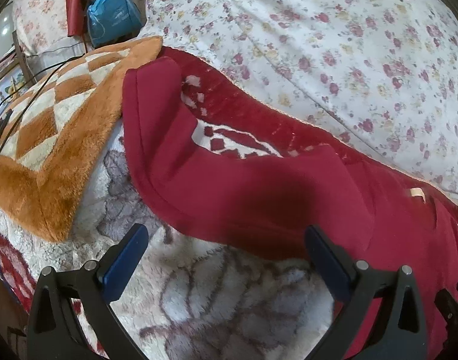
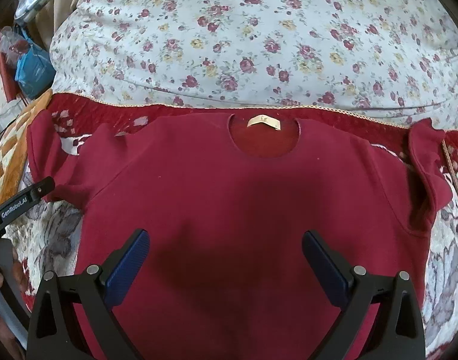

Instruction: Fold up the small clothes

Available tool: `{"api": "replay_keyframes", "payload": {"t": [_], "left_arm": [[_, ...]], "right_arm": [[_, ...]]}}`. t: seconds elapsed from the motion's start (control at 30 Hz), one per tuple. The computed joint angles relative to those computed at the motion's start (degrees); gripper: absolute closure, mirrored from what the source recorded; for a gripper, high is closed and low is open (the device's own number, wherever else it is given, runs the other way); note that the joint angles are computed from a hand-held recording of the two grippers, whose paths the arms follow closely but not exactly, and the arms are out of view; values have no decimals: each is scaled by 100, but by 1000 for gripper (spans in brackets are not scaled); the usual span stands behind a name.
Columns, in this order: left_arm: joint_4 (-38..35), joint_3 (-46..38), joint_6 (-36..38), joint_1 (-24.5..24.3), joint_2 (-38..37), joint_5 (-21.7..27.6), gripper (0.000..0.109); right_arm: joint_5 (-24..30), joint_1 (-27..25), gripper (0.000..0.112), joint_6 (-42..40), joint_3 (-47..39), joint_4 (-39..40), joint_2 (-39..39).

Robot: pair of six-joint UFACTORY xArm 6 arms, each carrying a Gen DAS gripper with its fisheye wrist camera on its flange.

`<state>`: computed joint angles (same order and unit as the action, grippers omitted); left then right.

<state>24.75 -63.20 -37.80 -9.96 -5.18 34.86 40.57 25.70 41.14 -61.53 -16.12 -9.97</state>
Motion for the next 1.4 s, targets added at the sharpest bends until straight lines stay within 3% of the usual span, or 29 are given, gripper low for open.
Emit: {"api": "replay_keyframes", "payload": {"t": [0.13, 0.17, 0.5, 0.53, 0.57, 0.6, 0.67, 0.73, 0.8, 0.87, 0.93, 1.13, 1.3, 1.4], "left_arm": [[326, -296, -269, 135, 245, 51, 6], [648, -526, -449, 163, 414, 229, 6], [1240, -2521, -642, 575, 2034, 1054, 10], [1214, -2699, -581, 606, 2186, 1161, 14], [1119, -2840, -504, 650, 2318, 1216, 28], [1078, -3026, -518, 698, 2489, 1366, 34], [1419, -2961, -758, 703, 2495, 1204, 36], [1485, -3068, -736, 671, 2570, 1247, 55], [1612, -3028, -887, 699, 2537, 1193, 89], [1004, -2873, -493, 843, 2441, 801, 99], [700, -2776, -348, 868, 2333, 682, 100], [-1043, -1799, 847, 700, 1231, -362, 100], [-2356, -1254, 2092, -271, 540, -804, 100], [-2540, -1296, 2470, -1008, 572, -737, 100]], "right_arm": [[2, 4, 9, -85, -37, 44, 66], [3, -13, 9, -169, -47, 148, 95], [-56, -55, 9, -548, -37, 503, 207], [-61, -65, 9, -586, -38, 544, 229], [-64, -70, 9, -613, -32, 587, 240], [-68, -81, 9, -646, -33, 630, 257], [-86, -102, 9, -677, -39, 699, 299], [-103, -112, 9, -671, -33, 706, 321], [-74, -105, 9, -681, -52, 731, 355], [-128, -113, 9, -699, 2, 802, 313], [-170, -117, 9, -658, 65, 808, 236], [-319, -197, 9, -400, 365, 590, -199], [-260, -500, 9, -267, 555, 531, -638], [-188, -744, 9, -251, 669, 417, -945]]}}
